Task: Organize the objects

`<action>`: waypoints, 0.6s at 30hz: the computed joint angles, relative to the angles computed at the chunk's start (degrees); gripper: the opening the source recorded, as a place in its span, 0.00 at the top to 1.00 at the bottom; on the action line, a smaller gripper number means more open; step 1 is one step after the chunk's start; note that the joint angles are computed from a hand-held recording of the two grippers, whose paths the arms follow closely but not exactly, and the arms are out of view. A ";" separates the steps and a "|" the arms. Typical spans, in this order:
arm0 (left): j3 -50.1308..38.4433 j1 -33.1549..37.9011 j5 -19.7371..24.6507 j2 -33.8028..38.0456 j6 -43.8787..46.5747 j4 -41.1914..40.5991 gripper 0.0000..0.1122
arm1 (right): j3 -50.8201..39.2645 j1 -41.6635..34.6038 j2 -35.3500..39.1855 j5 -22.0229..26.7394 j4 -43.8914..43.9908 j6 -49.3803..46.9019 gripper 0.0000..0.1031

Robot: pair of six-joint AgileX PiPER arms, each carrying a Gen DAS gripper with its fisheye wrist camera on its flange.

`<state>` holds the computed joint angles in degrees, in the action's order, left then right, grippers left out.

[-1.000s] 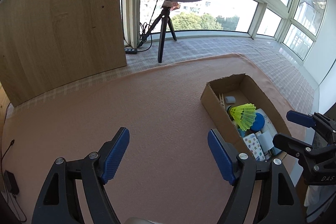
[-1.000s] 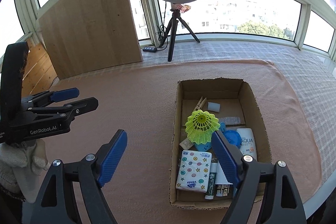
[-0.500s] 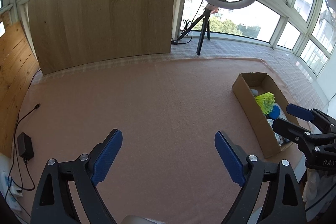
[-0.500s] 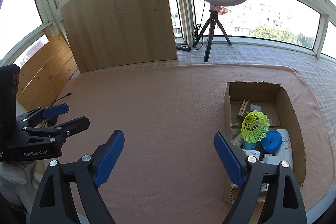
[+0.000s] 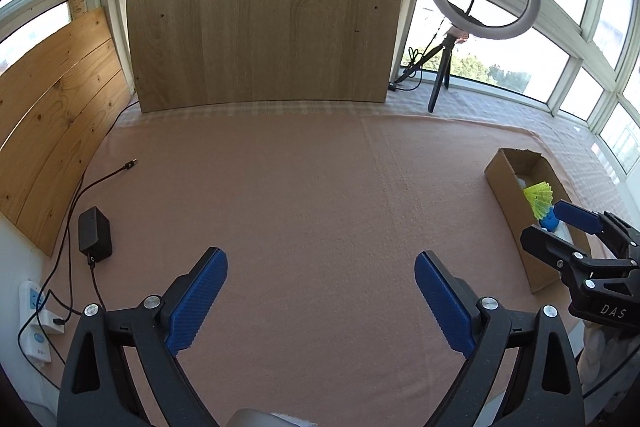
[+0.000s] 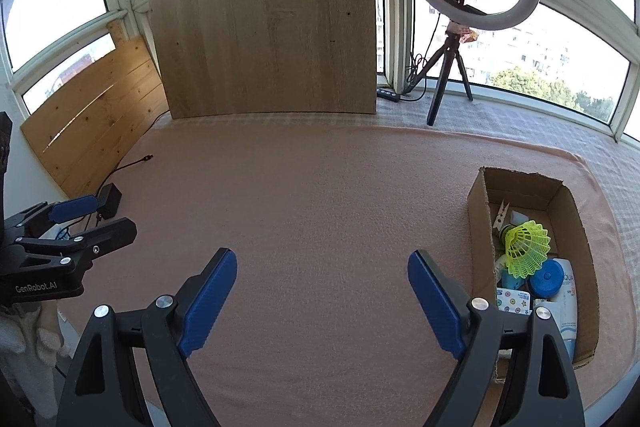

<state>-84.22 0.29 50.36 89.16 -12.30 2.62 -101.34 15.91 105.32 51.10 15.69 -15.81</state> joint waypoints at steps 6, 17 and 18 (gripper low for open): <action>1.91 1.08 -0.03 -1.90 0.55 -0.45 0.14 | 0.40 1.86 -0.38 -0.84 -1.03 1.43 0.18; 2.32 2.24 -0.06 -2.08 1.04 -1.04 0.14 | 1.15 3.44 -1.08 -1.25 -2.15 3.34 0.18; 2.15 2.25 -0.02 -1.96 1.12 -1.17 0.14 | 1.33 3.60 -1.18 -1.29 -2.33 3.56 0.18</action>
